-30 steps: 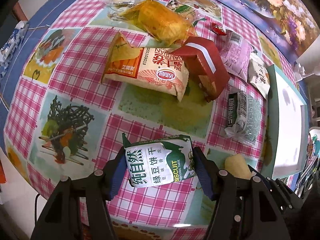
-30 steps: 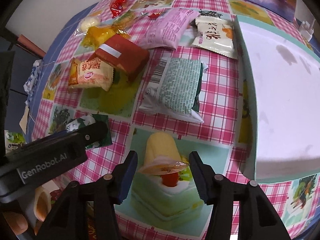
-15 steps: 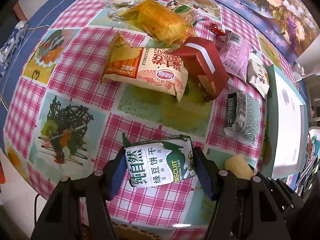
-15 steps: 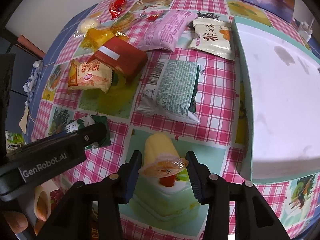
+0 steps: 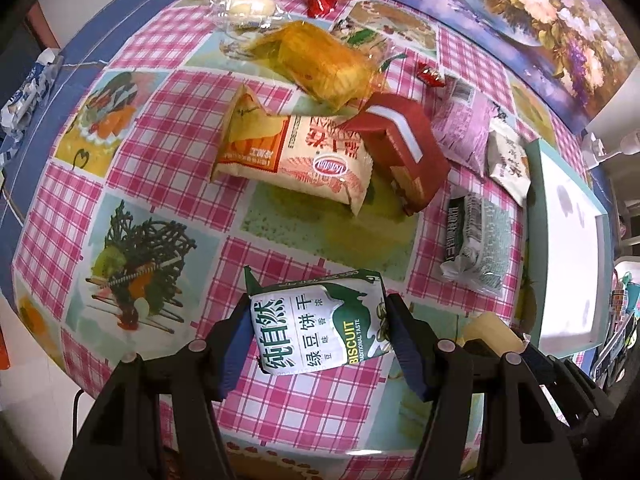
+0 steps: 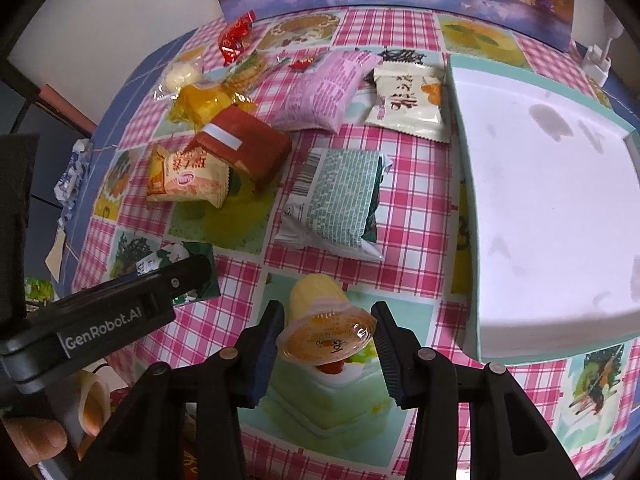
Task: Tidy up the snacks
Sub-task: 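Lift the biscuit box with the left tool while the right tool lifts the jelly cup, then place the biscuit box in the tray with the left tool while the right tool places the jelly cup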
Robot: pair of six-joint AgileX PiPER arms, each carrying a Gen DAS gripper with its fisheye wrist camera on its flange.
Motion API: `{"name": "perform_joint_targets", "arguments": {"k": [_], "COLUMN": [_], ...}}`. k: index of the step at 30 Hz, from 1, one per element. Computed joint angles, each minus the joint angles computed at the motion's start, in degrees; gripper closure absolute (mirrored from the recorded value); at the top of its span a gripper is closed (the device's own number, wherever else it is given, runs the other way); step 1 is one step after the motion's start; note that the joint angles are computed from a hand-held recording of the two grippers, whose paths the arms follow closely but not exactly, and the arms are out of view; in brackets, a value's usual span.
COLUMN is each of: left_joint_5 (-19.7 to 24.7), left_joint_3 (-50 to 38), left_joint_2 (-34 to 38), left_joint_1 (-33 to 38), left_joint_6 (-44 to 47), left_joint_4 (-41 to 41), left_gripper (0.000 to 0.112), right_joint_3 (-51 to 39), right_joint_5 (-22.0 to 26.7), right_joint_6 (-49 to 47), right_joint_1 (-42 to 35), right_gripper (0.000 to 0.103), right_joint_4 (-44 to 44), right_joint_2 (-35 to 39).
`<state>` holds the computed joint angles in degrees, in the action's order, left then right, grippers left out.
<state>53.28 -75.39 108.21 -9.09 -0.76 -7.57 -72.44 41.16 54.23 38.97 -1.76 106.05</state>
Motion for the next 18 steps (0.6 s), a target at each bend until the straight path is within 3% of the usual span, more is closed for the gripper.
{"name": "perform_joint_targets", "arguments": {"k": [7,11,18], "left_joint_5": [1.45,2.98,7.12], "left_joint_3": [-2.09,-6.60,-19.57], "left_joint_2": [-2.21,-1.72,4.81], "left_joint_1": [-0.08,-2.32,-7.44], "left_joint_6": [1.59,0.29,-1.83], "left_joint_4": [-1.47,-0.53,0.04], "left_gripper": [0.046,0.046,0.046], "right_joint_3": [2.24,1.85,3.85], "right_joint_5": [0.35,3.43,3.47], "right_joint_6": [5.62,9.66,11.80], "right_joint_1": [-0.18,-1.38,-7.34], "right_gripper": [0.055,0.055,0.055], "right_joint_4": [-4.94,-8.30,-9.92], "right_joint_2": [-5.49,-7.06,-9.85]}}
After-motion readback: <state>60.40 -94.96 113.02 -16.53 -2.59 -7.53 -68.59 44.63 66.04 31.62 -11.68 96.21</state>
